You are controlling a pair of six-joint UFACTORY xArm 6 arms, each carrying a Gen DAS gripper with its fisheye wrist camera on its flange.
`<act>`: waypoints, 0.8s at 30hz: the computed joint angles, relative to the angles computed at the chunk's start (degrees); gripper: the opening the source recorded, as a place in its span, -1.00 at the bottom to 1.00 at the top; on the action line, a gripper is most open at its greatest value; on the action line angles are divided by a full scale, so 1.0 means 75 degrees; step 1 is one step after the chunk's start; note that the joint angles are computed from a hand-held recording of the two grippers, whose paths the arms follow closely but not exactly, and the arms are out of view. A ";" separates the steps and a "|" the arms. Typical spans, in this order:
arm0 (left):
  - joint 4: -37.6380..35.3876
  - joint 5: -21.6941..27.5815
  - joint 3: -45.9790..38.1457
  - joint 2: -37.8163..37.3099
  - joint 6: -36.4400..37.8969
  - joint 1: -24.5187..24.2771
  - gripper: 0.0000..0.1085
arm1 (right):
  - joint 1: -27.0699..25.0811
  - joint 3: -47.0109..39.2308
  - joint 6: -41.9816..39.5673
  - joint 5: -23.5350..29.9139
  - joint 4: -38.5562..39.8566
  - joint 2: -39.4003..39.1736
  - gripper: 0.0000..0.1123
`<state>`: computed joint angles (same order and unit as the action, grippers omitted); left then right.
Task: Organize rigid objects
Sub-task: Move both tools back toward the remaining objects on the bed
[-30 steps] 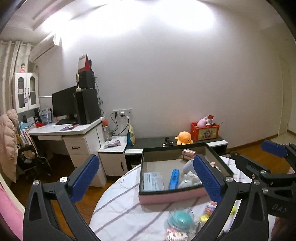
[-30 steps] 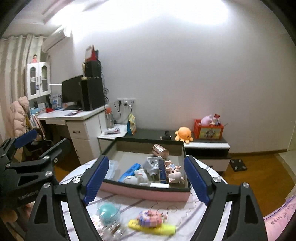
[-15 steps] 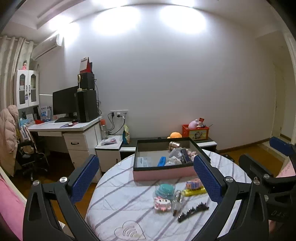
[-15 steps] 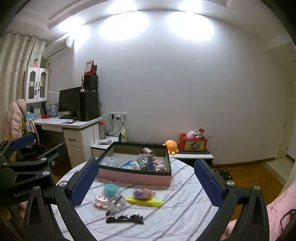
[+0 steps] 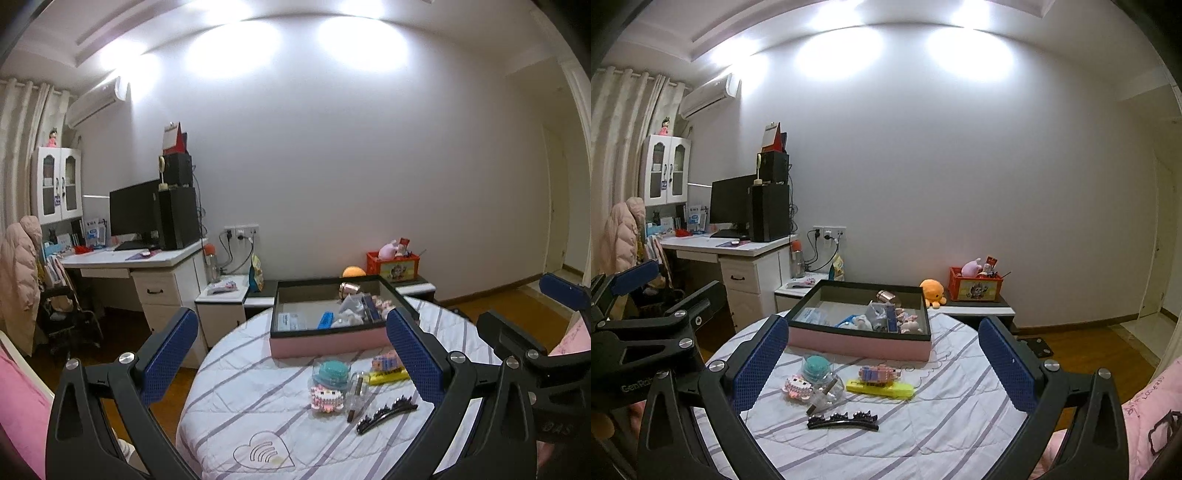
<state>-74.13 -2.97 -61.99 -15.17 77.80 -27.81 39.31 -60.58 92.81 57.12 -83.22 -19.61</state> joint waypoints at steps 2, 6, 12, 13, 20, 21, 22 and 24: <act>0.0467 0.0145 0.0118 0.0013 -0.0466 0.0087 0.90 | -0.0060 0.0032 -0.0050 -0.0103 0.0089 0.0023 0.83; 0.1679 0.0675 0.0321 0.0223 -0.1737 0.0350 0.90 | -0.0329 0.0114 -0.0118 -0.0366 0.0416 0.0119 0.83; 0.3705 0.1383 0.0332 0.0905 -0.3819 0.0676 0.90 | -0.1090 0.0395 -0.0443 -0.1257 0.1504 0.0391 0.83; 0.3994 0.1367 0.0317 0.1038 -0.4092 0.0693 0.90 | -0.1232 0.0456 -0.0507 -0.1421 0.1698 0.0435 0.83; 0.5552 0.1848 -0.0130 0.1894 -0.5358 0.0747 0.90 | -0.1860 0.0583 -0.0707 -0.1956 0.2416 0.0786 0.83; 0.5414 0.1826 -0.0172 0.1969 -0.5188 0.0672 0.90 | -0.1941 0.0595 -0.0732 -0.2048 0.2474 0.0812 0.83; 0.5317 0.1860 -0.0234 0.2049 -0.5048 0.0610 0.90 | -0.2037 0.0618 -0.0747 -0.2146 0.2523 0.0829 0.83; 0.5337 0.1974 -0.0393 0.2225 -0.5009 0.0567 0.89 | -0.2156 0.0632 -0.0785 -0.2198 0.2614 0.0868 0.83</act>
<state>-34.10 11.83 -64.94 1.52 40.24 -23.55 23.14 -55.83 86.92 40.63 -63.61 -13.10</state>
